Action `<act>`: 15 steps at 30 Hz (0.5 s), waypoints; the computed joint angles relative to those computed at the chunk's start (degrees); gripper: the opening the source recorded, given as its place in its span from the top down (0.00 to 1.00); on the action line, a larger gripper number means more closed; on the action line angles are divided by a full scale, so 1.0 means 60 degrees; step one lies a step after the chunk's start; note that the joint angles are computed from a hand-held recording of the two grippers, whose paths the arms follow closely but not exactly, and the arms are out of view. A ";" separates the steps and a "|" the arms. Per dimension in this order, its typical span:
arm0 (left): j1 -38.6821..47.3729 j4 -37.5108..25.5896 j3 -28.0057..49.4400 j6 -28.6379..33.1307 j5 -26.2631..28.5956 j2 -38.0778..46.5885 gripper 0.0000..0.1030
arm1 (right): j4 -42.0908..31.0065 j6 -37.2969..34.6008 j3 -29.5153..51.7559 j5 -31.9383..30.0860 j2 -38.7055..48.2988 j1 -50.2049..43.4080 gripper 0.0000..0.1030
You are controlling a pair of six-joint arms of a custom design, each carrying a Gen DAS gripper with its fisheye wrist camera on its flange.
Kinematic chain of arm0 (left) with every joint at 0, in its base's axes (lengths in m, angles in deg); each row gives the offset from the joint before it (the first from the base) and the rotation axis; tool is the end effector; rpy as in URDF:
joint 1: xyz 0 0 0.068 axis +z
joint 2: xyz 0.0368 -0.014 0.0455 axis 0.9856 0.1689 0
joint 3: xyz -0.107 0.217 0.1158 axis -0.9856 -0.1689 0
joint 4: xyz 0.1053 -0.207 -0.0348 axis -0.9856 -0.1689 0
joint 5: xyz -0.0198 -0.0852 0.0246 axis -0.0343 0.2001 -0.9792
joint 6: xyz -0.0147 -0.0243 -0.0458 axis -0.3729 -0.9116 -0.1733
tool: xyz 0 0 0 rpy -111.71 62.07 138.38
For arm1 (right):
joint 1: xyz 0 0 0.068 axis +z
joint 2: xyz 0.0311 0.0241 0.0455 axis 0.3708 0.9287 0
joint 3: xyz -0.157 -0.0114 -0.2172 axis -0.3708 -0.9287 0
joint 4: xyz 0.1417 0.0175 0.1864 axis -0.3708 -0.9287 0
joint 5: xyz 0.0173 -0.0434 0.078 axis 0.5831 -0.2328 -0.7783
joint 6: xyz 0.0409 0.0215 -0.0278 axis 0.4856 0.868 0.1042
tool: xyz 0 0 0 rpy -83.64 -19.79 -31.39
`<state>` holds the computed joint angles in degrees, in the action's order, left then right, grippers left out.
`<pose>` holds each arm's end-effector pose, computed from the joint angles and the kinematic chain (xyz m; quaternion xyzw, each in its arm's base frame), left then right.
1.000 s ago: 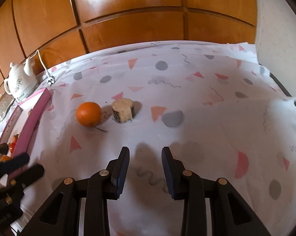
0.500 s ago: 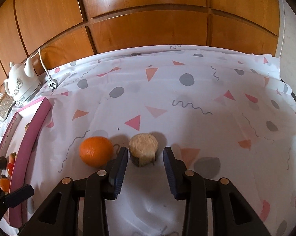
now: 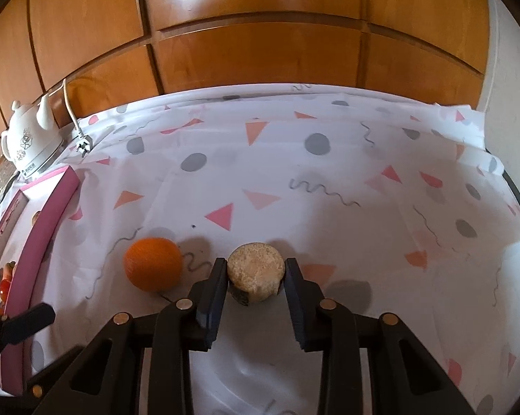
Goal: Organize fruits
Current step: 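Grasp the light wood slice with the right tool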
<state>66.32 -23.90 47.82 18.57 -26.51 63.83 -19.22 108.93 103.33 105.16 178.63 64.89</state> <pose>0.2837 -0.0737 0.1923 0.1165 0.9365 -0.0842 0.3200 0.3229 0.2820 0.1725 0.0176 0.9352 0.0310 0.3523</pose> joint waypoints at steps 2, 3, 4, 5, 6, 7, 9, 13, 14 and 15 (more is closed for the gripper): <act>-0.0024 -0.0036 0.0139 -0.0042 0.0016 0.0155 0.46 | 0.0262 0.0109 -0.0364 -0.0046 -0.0150 -0.0060 0.68; -0.0045 -0.0050 0.0198 -0.0065 0.0011 0.0215 0.46 | 0.0423 0.0182 -0.0537 -0.0022 -0.0230 -0.0082 0.68; -0.0073 -0.0034 0.0239 -0.0076 -0.0026 0.0268 0.46 | 0.0560 0.0222 -0.0659 -0.0010 -0.0290 -0.0097 0.68; -0.0111 -0.0008 0.0276 -0.0083 -0.0085 0.0319 0.46 | 0.0655 0.0239 -0.0751 -0.0017 -0.0334 -0.0127 0.68; -0.0143 -0.0001 0.0329 -0.0079 -0.0116 0.0385 0.46 | 0.0616 0.0251 -0.0723 -0.0057 -0.0298 -0.0162 0.68; -0.0178 -0.0014 0.0409 -0.0080 -0.0135 0.0468 0.46 | 0.0597 0.0270 -0.0723 -0.0107 -0.0275 -0.0186 0.68; -0.0215 0.0023 0.0443 -0.0084 -0.0173 0.0517 0.46 | 0.0687 0.0295 -0.0831 -0.0149 -0.0312 -0.0208 0.68; -0.0278 0.0002 0.0645 -0.0129 -0.0175 0.0737 0.46 | 0.0758 0.0300 -0.0861 -0.0137 -0.0308 -0.0202 0.68; -0.0307 0.0020 0.0689 -0.0135 -0.0196 0.0800 0.46 | 0.0800 0.0307 -0.0891 -0.0144 -0.0314 -0.0201 0.68; -0.0327 0.0011 0.0750 -0.0143 -0.0191 0.0871 0.46 | 0.0844 0.0312 -0.0929 -0.0145 -0.0326 -0.0199 0.68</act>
